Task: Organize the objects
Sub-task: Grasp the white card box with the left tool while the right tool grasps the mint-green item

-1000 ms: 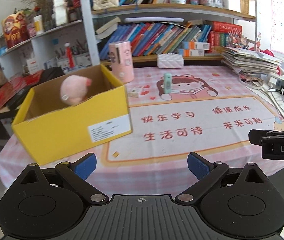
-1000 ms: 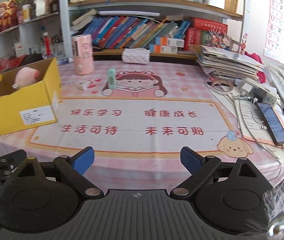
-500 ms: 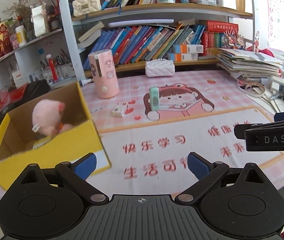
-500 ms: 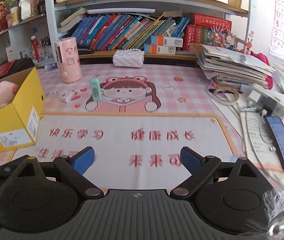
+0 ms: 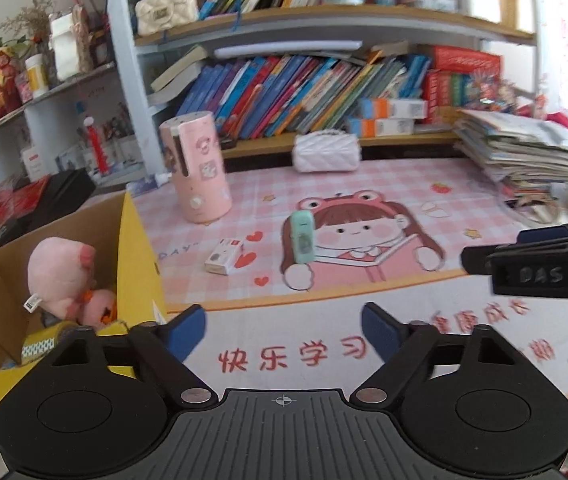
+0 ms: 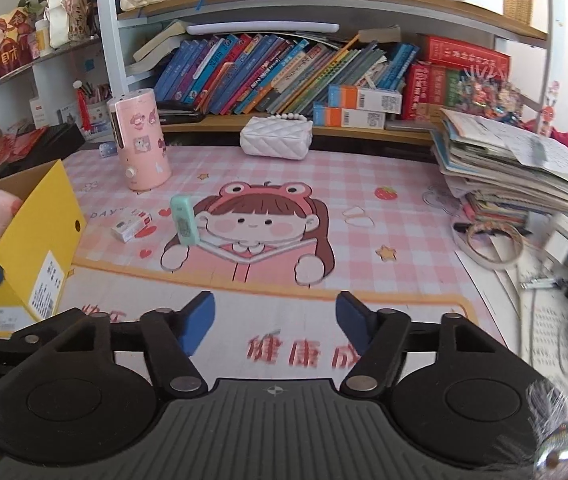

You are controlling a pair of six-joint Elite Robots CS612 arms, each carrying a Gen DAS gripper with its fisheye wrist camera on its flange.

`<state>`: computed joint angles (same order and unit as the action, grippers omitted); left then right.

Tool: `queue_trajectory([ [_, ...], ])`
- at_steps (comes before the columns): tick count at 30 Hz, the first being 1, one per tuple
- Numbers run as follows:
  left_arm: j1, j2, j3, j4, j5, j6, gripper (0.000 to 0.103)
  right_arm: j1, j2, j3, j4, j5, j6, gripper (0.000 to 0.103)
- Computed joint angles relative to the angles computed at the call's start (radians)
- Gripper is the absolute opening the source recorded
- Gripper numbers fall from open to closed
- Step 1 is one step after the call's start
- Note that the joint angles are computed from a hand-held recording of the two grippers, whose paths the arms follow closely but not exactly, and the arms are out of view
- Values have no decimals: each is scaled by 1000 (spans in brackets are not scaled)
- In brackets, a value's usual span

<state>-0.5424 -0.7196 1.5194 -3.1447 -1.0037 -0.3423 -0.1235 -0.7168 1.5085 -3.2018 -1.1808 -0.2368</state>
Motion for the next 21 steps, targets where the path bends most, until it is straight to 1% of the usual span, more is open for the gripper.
queue_trajectory([
  [2, 4, 16, -37, 52, 21, -25, 74, -3, 16, -38, 37, 31, 0, 56],
  [4, 8, 33, -74, 105, 34, -52, 72, -2, 35, -77, 68, 60, -5, 55],
  [8, 16, 73, -152, 202, 81, -90, 72, 8, 85, -175, 114, 123, -30, 55],
  [11, 21, 96, -196, 269, 104, -112, 72, 19, 132, -267, 175, 187, -58, 54],
  [14, 24, 108, -223, 322, 119, -135, 72, 36, 182, -362, 255, 228, -111, 53],
  [16, 27, 115, -239, 354, 131, -146, 72, 48, 213, -418, 312, 245, -155, 51],
  [21, 36, 130, -277, 423, 147, -187, 72, 75, 280, -541, 460, 248, -259, 48],
])
